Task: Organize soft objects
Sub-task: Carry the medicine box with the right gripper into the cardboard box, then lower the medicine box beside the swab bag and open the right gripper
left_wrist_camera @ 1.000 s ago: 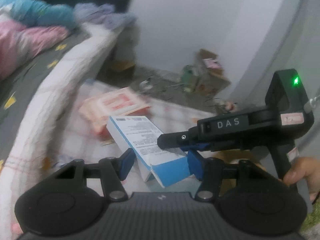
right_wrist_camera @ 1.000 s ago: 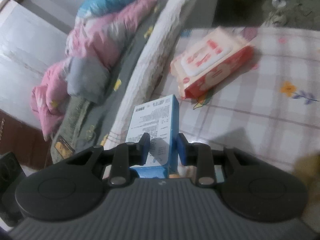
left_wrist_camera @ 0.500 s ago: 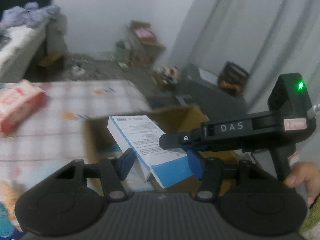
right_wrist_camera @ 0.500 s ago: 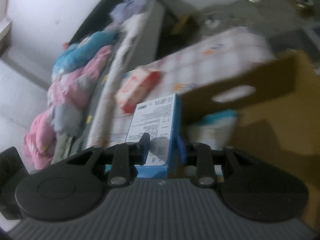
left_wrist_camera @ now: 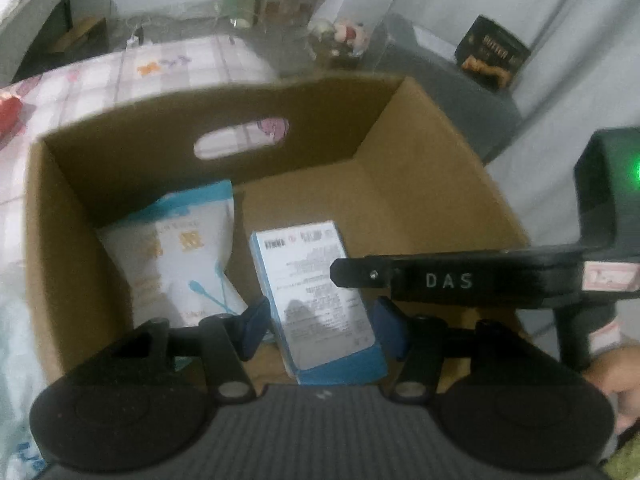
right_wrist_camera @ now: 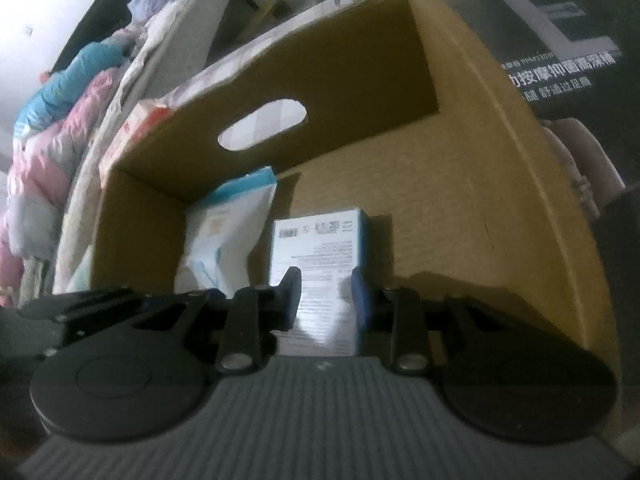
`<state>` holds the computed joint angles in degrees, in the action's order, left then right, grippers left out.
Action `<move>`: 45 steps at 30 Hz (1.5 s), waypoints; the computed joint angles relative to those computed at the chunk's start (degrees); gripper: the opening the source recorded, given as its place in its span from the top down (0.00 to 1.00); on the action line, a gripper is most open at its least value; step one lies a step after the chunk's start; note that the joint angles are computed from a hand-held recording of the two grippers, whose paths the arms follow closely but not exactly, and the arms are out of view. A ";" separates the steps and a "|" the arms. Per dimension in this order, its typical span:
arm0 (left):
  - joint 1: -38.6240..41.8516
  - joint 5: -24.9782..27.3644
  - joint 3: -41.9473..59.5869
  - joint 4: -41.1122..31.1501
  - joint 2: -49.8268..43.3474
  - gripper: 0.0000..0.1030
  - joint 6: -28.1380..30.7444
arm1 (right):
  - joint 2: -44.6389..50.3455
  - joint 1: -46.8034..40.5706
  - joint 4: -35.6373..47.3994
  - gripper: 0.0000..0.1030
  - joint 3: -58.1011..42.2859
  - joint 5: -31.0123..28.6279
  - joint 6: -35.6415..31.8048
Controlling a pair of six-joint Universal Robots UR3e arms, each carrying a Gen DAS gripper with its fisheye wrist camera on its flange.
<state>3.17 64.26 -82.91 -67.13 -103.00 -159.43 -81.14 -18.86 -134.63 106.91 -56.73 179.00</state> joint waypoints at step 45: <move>77.49 -14.23 -18.56 -44.23 39.62 0.18 55.52 | 3.98 17.09 3.52 0.43 -12.50 -19.55 9.21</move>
